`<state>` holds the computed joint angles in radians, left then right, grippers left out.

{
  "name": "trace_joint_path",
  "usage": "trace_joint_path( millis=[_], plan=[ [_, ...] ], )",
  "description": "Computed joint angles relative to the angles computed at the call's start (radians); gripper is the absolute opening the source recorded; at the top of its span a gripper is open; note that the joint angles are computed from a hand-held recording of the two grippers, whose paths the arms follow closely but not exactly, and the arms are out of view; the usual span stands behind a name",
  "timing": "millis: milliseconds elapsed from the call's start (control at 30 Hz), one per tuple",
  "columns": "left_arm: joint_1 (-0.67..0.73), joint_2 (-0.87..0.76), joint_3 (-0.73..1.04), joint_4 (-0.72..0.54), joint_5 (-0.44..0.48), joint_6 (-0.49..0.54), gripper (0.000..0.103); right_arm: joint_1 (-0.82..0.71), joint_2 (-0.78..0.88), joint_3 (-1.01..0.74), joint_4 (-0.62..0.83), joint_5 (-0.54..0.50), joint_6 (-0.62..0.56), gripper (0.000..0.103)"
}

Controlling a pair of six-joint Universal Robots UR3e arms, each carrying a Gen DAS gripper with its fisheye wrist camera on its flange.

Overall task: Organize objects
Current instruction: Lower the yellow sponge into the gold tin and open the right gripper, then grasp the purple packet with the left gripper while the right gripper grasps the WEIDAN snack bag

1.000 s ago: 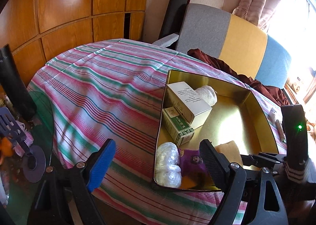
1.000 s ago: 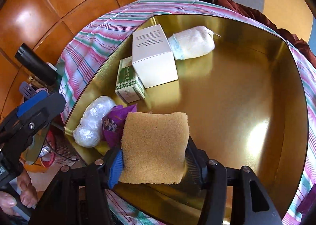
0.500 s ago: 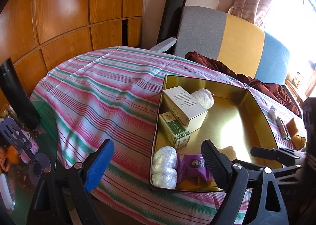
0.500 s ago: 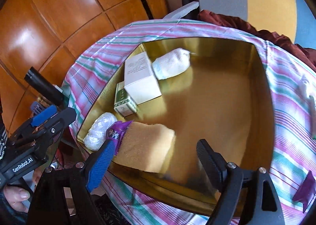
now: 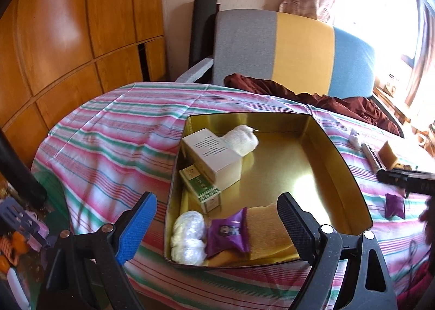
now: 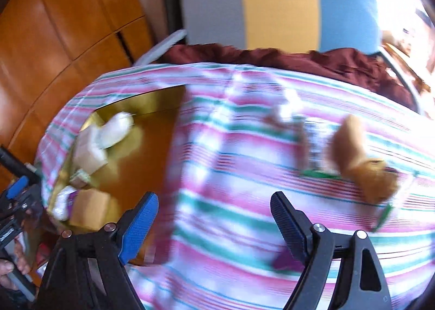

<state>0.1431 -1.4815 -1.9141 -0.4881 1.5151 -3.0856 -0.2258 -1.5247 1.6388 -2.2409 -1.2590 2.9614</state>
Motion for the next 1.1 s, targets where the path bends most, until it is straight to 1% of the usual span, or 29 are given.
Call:
trace_joint_path(
  millis=[167, 300, 400, 467, 533, 733, 867, 1100],
  plan=[
    [-0.080, -0.045, 0.060, 0.000, 0.023, 0.014, 0.091, -0.190, -0.033, 0.012, -0.009, -0.042, -0.015, 0.086],
    [-0.152, -0.092, 0.114, 0.004, 0.055, 0.032, 0.091, -0.329, -0.032, 0.055, -0.084, -0.046, 0.042, 0.086],
    [-0.200, -0.126, 0.157, 0.003, 0.075, 0.042, 0.091, -0.420, -0.039, 0.114, -0.117, -0.007, 0.102, 0.086],
    [-0.231, -0.153, 0.189, -0.001, 0.090, 0.047, 0.091, -0.463, -0.033, 0.107, -0.077, 0.037, 0.125, 0.086],
    [-0.261, -0.183, 0.225, -0.008, 0.101, 0.052, 0.091, -0.488, -0.045, 0.122, -0.087, 0.073, 0.136, 0.086],
    [-0.343, -0.271, 0.325, -0.030, 0.120, 0.062, 0.091, -0.502, -0.051, 0.125, -0.065, 0.100, 0.125, 0.086],
    [-0.398, -0.338, 0.406, -0.054, 0.124, 0.065, 0.091, -0.519, -0.060, 0.136, -0.073, 0.107, 0.143, 0.086],
    [-0.494, -0.491, 0.609, -0.141, 0.078, 0.068, 0.091, -0.584, -0.046, 0.132, -0.020, 0.133, 0.201, 0.086]
  ],
)
